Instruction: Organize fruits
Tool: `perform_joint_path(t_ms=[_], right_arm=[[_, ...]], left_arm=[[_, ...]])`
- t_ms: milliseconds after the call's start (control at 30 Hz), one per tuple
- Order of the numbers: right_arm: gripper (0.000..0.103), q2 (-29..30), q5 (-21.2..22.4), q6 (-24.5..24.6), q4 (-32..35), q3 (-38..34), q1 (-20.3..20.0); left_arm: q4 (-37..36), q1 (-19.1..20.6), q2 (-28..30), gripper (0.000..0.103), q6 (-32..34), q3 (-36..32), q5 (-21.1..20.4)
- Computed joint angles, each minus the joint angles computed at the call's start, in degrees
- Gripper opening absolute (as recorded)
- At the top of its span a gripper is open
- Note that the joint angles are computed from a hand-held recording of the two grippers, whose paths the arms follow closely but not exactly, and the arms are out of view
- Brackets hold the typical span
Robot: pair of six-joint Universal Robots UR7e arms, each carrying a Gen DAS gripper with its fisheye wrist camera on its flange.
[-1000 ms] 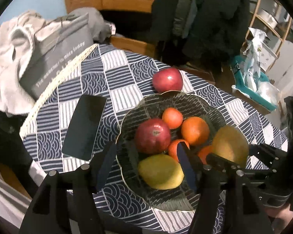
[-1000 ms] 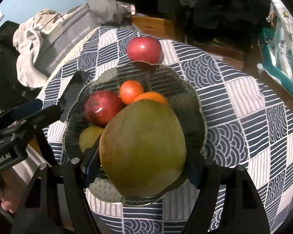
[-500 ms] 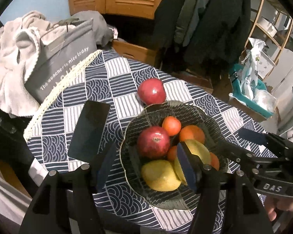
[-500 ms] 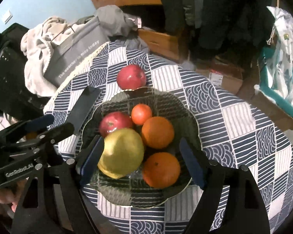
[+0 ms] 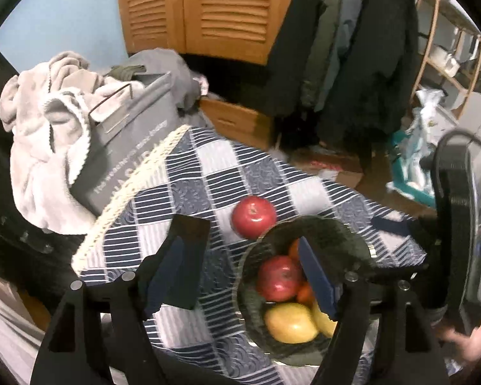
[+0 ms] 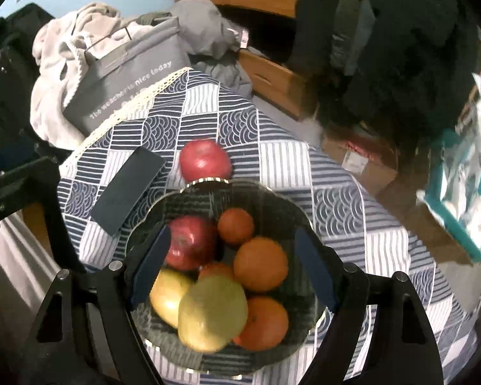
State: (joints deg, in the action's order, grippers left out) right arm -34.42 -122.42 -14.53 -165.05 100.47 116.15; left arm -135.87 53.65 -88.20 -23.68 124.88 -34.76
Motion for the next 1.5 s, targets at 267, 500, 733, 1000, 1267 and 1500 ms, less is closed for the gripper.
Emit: perform_joint_path(t_ms=[267, 500, 733, 1000, 1267, 1500], right_arm=[[0.082, 8.3, 0.9, -1.2, 10.4, -12.8, -0.2], [0.082, 17.0, -1.3, -2.0, 19.8, -24.7, -0.6], [0.082, 21.0, -3.0, -1.2, 24.1, -30.2, -1.4], [0.082, 23.5, -4.0, -0.7, 26.3, -33.0, -2.4], [0.074, 24.1, -2.4, -0.4, 25.8, -33.7, -3.2], [0.074, 22.1, -2.5, -3.0, 17.8, -30.0, -2.1]], left_arm=[[4.1, 6.4, -0.3, 0.076, -4.3, -3.0, -0.3], [0.2, 10.9, 2.1, 0.076, -2.9, -2.7, 2.4], [-4.6, 16.6, 5.3, 0.076, -2.2, -3.7, 0.6], [-6.8, 19.3, 8.0, 0.076, -4.0, -5.8, -2.5], [-7.0, 19.3, 9.5, 0.076, -4.0, -6.5, -2.7], [-8.3, 17.0, 9.1, 0.076, -2.2, -5.4, -2.6]])
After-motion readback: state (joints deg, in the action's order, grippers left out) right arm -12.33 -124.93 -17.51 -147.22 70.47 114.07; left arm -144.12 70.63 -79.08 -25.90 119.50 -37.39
